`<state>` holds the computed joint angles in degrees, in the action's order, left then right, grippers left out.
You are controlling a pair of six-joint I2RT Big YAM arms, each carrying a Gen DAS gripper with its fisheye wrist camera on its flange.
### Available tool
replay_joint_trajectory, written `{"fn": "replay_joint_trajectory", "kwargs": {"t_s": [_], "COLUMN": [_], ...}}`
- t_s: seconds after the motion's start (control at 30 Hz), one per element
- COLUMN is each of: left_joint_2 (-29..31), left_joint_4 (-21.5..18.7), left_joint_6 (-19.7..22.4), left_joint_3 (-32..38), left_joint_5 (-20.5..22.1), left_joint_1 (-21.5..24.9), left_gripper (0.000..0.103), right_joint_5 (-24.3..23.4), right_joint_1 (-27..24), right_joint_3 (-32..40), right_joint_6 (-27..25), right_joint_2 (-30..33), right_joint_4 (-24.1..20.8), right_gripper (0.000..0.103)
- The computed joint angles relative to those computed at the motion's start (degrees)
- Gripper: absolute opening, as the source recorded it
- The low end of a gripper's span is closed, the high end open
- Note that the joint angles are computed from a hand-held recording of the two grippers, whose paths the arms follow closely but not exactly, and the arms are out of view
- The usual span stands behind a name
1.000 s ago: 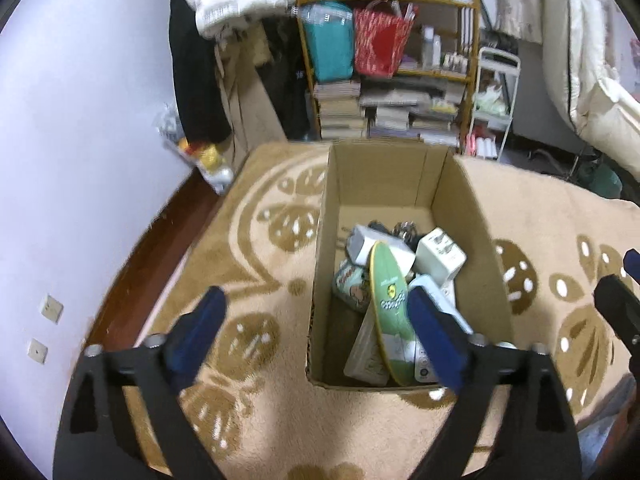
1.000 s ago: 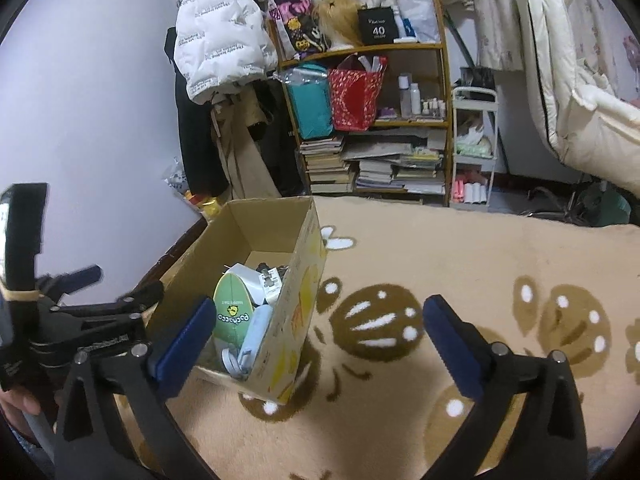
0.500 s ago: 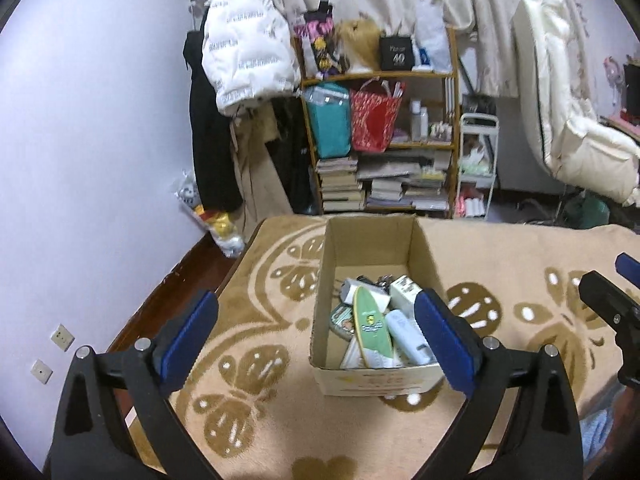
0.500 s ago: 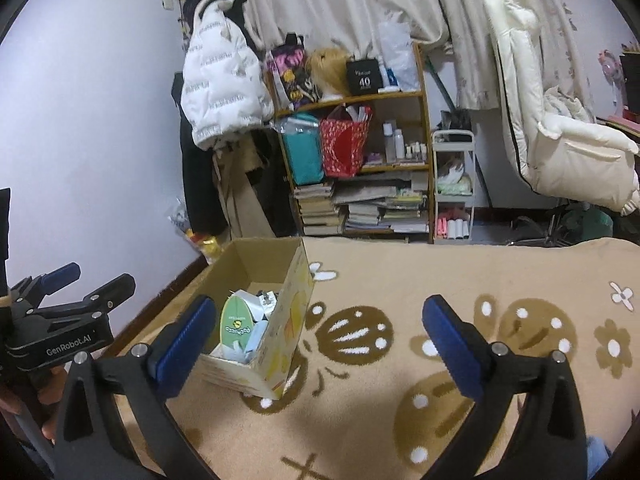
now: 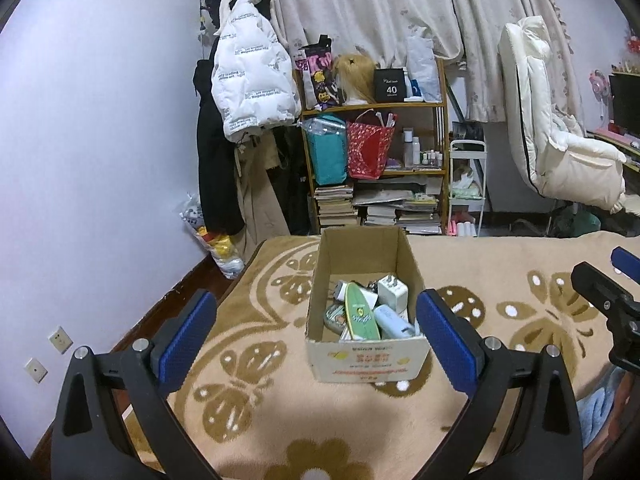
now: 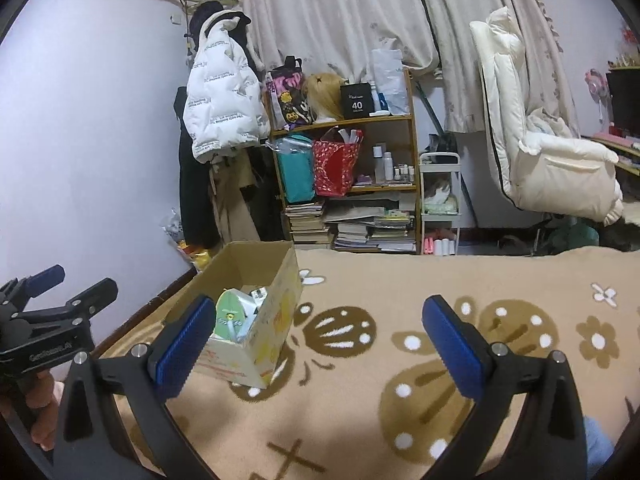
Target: Organize rigid objects
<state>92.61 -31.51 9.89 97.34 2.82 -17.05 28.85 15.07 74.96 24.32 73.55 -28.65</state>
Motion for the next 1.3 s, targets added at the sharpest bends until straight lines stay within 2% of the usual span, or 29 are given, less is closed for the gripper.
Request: {"fn": "replay_joint_trajectory", "kwargs": {"t_s": [0.1,0.2,0.33,0.4,0.73,1.3], "left_joint_2": [-0.25,-0.05,0.02,0.13,0.33,1.4], "left_joint_4": [1.63,1.66,2.1,1.83,3.25,1.93], "left_joint_6": [-0.58,-0.46,1.17,1.49,2.32,2.7], "left_joint_3": [-1.2,-1.44,-2.36,-2.33,-3.39,-2.61], "left_joint_5": [-0.97,-0.58,-2.31,-1.52,-1.54,-1.1], "left_joint_1": [0.2,0.68,0.71,0.86,0.64,0.83], "left_gripper": [0.099,0.099,0.099,0.099,0.099,0.099], "right_joint_5": [1.24,1.56,0.75,0.56,0.13,-1.2], "right_joint_1": [0.49,0.28,-0.27,-0.39,-0.44,-0.84], "right_joint_3": [-0.34,-0.72,-0.54,-0.27,0.91,2.16], "right_joint_6": [0.11,1.36,3.23,3.67,3.07,0.76], "right_joint_2": [-0.21,-0.39,-0.16,0.2,1.51,3.32], "right_joint_4": [-0.61,-1.42,-2.56,-3.3,-5.07,-6.35], "right_gripper": [0.103,0.103,0.103,0.103,0.103,0.103]}}
